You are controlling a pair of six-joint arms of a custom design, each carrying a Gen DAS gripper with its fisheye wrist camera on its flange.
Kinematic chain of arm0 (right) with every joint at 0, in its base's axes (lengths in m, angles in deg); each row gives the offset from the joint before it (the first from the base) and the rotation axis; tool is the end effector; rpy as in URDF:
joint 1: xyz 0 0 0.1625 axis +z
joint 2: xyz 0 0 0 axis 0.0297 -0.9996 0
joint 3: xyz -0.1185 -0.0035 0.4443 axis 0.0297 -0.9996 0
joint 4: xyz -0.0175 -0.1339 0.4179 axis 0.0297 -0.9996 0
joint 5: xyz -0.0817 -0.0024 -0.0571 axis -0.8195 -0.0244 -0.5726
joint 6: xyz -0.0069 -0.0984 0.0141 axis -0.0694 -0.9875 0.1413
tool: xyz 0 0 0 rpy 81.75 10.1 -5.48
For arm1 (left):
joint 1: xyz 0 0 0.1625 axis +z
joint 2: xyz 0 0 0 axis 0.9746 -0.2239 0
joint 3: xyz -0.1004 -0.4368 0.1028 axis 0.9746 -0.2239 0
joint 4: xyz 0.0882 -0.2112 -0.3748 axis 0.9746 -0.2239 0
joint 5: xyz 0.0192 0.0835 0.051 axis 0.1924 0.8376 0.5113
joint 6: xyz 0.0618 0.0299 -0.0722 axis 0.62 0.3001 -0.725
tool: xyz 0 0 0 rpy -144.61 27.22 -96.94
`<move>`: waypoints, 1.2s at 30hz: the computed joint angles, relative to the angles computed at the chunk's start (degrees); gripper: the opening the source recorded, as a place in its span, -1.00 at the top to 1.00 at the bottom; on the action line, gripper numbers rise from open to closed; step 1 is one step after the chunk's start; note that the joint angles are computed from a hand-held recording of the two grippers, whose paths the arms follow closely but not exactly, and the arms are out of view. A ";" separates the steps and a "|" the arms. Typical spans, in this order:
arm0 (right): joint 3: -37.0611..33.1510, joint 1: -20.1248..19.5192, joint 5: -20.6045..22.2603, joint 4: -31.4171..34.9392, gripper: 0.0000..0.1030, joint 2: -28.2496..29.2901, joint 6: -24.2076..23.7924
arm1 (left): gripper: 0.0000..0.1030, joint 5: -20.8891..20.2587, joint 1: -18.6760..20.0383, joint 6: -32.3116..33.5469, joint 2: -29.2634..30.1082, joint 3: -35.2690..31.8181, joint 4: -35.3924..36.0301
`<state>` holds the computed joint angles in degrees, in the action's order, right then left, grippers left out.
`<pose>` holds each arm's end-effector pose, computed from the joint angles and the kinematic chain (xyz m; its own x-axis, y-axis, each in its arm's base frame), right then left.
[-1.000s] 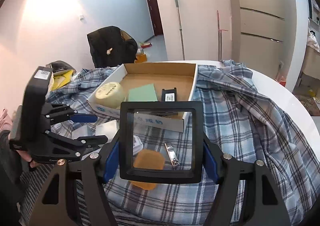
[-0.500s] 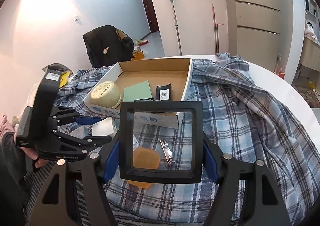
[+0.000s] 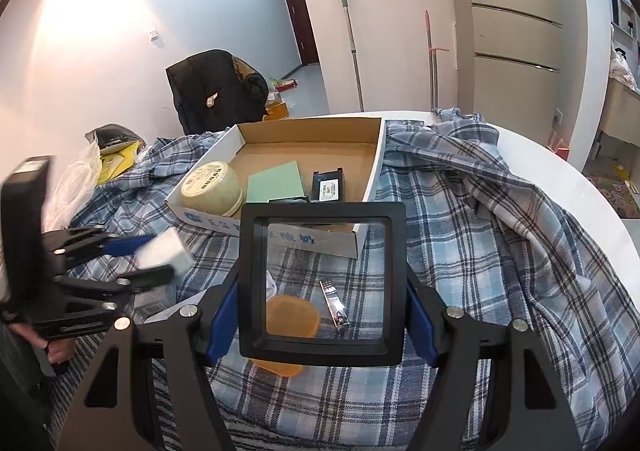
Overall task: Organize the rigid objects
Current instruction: 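Grasp the white plug charger with the left gripper while the right gripper holds the frame, then lower the frame into the box with the right gripper while the left gripper carries the charger over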
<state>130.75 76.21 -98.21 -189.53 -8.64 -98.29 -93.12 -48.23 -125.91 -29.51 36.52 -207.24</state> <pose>0.0221 -0.5474 0.3488 -0.7214 -0.5516 0.4187 -0.6876 0.6430 -0.3374 -0.3924 -0.4605 0.0027 -0.6904 0.1119 -0.7147 0.5365 0.7420 -0.4021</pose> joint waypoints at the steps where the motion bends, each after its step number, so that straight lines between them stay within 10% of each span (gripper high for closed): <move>1: 0.08 0.01 -0.02 -0.18 -0.34 -0.02 -0.09 | 0.08 1.51 -1.17 -1.65 -0.66 1.32 -0.67; 36: -0.01 0.28 -2.26 -1.40 -0.34 1.04 0.58 | 0.09 2.96 -2.81 -6.60 -1.71 5.91 -4.12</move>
<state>130.74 76.49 -100.47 -190.93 -7.60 -97.71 -90.16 -51.04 -132.51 -31.22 42.43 -211.37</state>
